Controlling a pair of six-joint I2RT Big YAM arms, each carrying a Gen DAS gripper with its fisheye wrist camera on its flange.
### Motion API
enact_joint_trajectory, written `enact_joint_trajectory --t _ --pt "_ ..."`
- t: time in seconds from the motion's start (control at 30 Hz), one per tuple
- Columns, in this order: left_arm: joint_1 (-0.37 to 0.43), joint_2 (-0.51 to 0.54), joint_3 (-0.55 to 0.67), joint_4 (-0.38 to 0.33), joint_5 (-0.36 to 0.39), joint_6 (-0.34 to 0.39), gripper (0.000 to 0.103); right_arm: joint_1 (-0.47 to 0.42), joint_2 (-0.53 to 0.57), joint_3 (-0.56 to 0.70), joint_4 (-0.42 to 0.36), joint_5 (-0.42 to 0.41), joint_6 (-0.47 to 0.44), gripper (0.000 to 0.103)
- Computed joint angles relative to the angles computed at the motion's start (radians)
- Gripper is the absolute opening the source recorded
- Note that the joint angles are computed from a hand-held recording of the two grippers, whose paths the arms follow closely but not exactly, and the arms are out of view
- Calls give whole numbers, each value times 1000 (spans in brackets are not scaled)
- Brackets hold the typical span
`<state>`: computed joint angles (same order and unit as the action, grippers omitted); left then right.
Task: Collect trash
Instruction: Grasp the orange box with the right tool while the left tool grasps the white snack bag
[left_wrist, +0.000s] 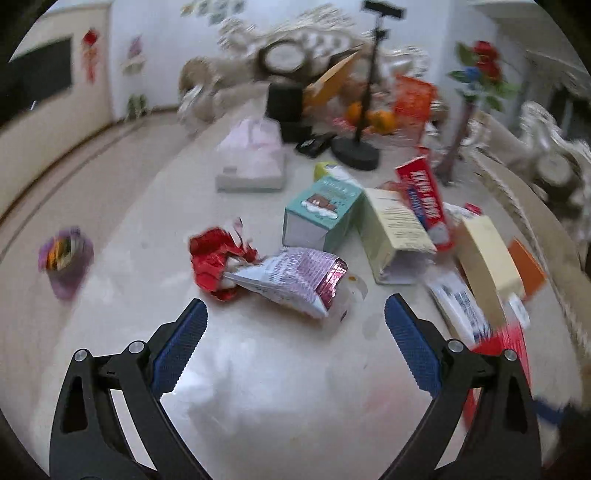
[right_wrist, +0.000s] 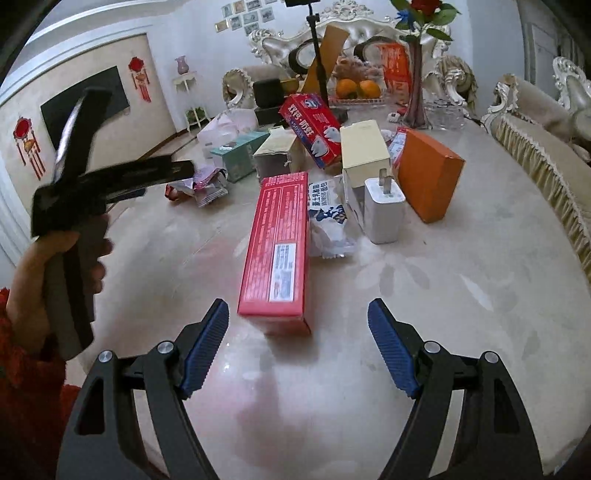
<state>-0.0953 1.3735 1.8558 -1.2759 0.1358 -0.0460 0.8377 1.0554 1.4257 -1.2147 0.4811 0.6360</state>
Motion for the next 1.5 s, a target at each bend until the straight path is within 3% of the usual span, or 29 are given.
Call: enact_joint_trajectory --t 0.17,0.33,0.57,0.73,0.83,0.9,0.97,1.0,1.03,1.1,1.3,1.5 --pt "-37 25 8 -7 -16 -120 94 3 -8 3 0 -1 -22 74" --pt "-81 92 82 -55 -92 -221 94 -31 -44 -17 25 -6 -20 74" --pt "-85 160 156 -133 -139 -375 94 -226 -101 -12 66 -150 -82 74" --pt "-88 185 172 -156 -166 -379 94 -397 -33 57 66 -221 -217 74" --pt "-95 183 155 -146 -201 -379 93 -443 31 95 81 -200 -301 74" --pt "-103 180 144 -130 -220 -355 88 -474 69 113 76 -219 -321 73" --pt "-111 172 130 -108 -251 -331 60 -507 98 124 67 -274 -326 65" --pt "-111 165 120 -95 -259 -320 52 -522 116 135 46 -317 -324 41" --pt "-104 157 108 -80 -241 -316 49 -534 128 142 31 -356 -317 32" --pt "-85 136 82 -58 -194 -312 46 -526 117 129 37 -349 -297 27" --pt "-16 20 -51 27 -37 -278 45 -474 31 67 72 -285 -257 27" --pt "43 -148 -191 89 106 -155 45 -410 -77 5 87 -237 -203 27"
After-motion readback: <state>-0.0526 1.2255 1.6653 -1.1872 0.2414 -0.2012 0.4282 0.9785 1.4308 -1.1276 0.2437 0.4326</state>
